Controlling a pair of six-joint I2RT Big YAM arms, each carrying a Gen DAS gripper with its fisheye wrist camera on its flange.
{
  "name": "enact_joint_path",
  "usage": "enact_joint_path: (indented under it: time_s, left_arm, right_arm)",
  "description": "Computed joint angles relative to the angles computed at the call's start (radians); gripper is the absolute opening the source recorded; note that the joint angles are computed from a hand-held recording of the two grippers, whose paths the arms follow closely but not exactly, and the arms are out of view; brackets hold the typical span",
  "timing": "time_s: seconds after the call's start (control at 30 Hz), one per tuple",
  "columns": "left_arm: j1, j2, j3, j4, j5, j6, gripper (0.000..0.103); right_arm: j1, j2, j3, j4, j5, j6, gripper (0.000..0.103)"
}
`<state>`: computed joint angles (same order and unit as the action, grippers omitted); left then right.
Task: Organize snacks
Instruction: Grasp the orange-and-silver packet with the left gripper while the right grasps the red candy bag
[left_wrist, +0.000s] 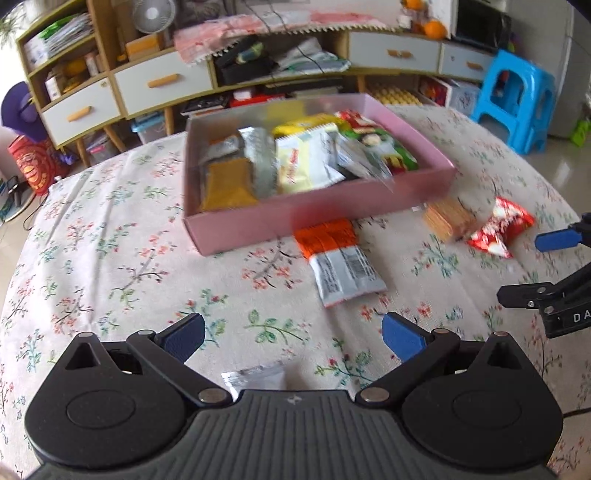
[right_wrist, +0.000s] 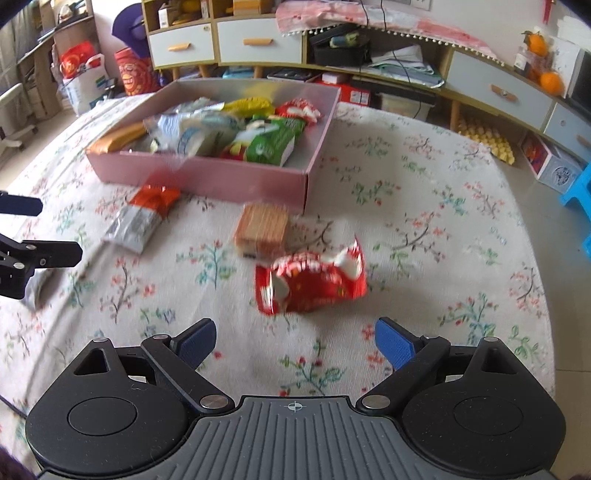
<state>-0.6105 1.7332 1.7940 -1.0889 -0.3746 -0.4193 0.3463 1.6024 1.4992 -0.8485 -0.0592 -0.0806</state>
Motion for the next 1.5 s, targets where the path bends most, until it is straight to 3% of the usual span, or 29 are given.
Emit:
enact_joint_path:
  time_s: [0.27, 0.5, 0.87, 1.07, 1.5]
  left_arm:
    - [-0.006, 0.037, 0.037, -0.031, 0.001, -0.001, 0.102]
    - [-0.014, 0.079, 0.072, -0.046, 0.0, 0.007, 0.102]
    - [0.002, 0.083, 0.053, 0.037, 0.023, -0.011, 0.102]
    - [0.003, 0.094, 0.066, 0.046, 0.011, -0.029, 0.102]
    - [-0.002, 0.123, 0.117, 0.031, -0.019, -0.034, 0.078]
  right_arm:
    - [-0.018, -0.016, -0.064, 0.082, -0.034, -0.014, 0.103]
    - [-0.028, -0.018, -0.084, 0.133, -0.056, -0.024, 0.103]
    - [-0.037, -0.01, -0.101, 0.217, -0.056, -0.01, 0.103]
    - [-0.036, 0.001, -0.1, 0.248, -0.045, 0.005, 0.103]
    - [-0.035, 0.011, -0.084, 0.265, -0.013, 0.011, 0.102]
